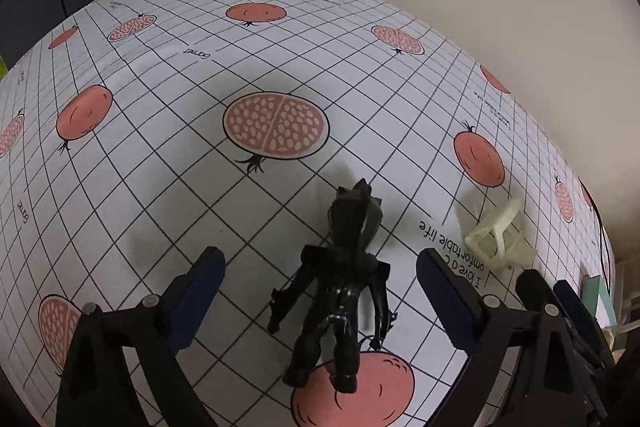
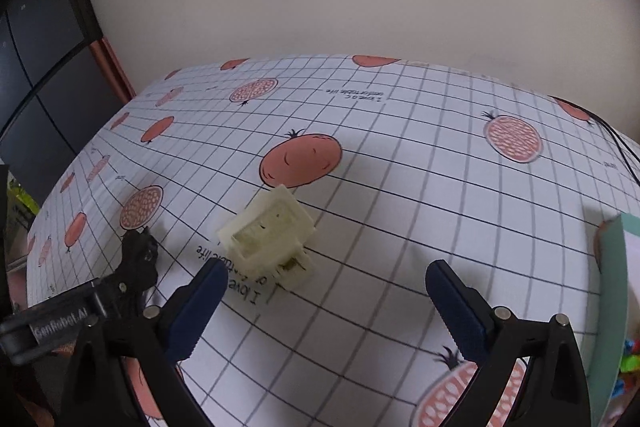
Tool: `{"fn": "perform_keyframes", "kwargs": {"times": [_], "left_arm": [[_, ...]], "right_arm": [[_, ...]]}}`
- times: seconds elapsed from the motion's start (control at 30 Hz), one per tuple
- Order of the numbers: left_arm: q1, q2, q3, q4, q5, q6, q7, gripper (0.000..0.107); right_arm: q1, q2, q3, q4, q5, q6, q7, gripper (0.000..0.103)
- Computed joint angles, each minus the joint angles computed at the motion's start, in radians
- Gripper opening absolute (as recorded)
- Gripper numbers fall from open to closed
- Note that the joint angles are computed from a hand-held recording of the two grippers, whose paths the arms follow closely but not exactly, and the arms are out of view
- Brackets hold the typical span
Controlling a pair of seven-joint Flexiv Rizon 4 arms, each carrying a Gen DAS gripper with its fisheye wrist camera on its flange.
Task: Organize objects
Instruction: 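Grasp the black action figure with the left gripper while the right grasps the cream plastic block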
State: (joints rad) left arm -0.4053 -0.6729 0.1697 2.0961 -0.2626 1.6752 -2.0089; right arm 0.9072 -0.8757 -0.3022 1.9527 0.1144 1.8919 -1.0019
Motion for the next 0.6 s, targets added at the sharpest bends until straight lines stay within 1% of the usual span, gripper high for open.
{"fn": "perform_keyframes", "kwargs": {"times": [0.03, 0.13, 0.33, 0.4, 0.47, 0.5, 0.53, 0.57, 0.6], "left_arm": [[-0.019, -0.004, 0.021, -0.006, -0.002, -0.009, -0.004, 0.096], [-0.108, -0.019, 0.119, -0.030, 0.003, -0.054, -0.026, 0.092], [-0.117, -0.016, 0.144, -0.034, 0.037, -0.064, -0.067, 0.085], [-0.112, -0.015, 0.142, -0.034, 0.047, -0.062, -0.073, 0.084], [-0.120, -0.016, 0.155, -0.037, 0.056, -0.068, -0.080, 0.082], [-0.126, -0.017, 0.162, -0.039, 0.059, -0.073, -0.086, 0.079], [-0.129, -0.017, 0.168, -0.041, 0.063, -0.076, -0.091, 0.078], [-0.131, -0.016, 0.172, -0.040, 0.067, -0.077, -0.098, 0.076], [-0.132, -0.016, 0.177, -0.041, 0.071, -0.079, -0.102, 0.074]], "right_arm": [[-0.005, -0.002, 0.004, -0.009, -0.004, -0.004, 0.000, 0.100], [-0.006, -0.011, 0.002, -0.033, -0.019, -0.026, 0.004, 0.098], [-0.016, -0.021, 0.007, -0.065, -0.050, -0.055, 0.032, 0.090], [-0.005, -0.026, -0.006, -0.070, -0.056, -0.063, 0.042, 0.086], [-0.017, -0.025, 0.008, -0.077, -0.070, -0.070, 0.050, 0.079], [-0.008, -0.027, -0.003, -0.076, -0.070, -0.068, 0.055, 0.077], [-0.002, -0.028, -0.010, -0.076, -0.070, -0.067, 0.060, 0.072], [-0.004, -0.027, -0.007, -0.077, -0.074, -0.070, 0.063, 0.064], [0.001, -0.027, -0.014, -0.077, -0.076, -0.074, 0.067, 0.059]]}}
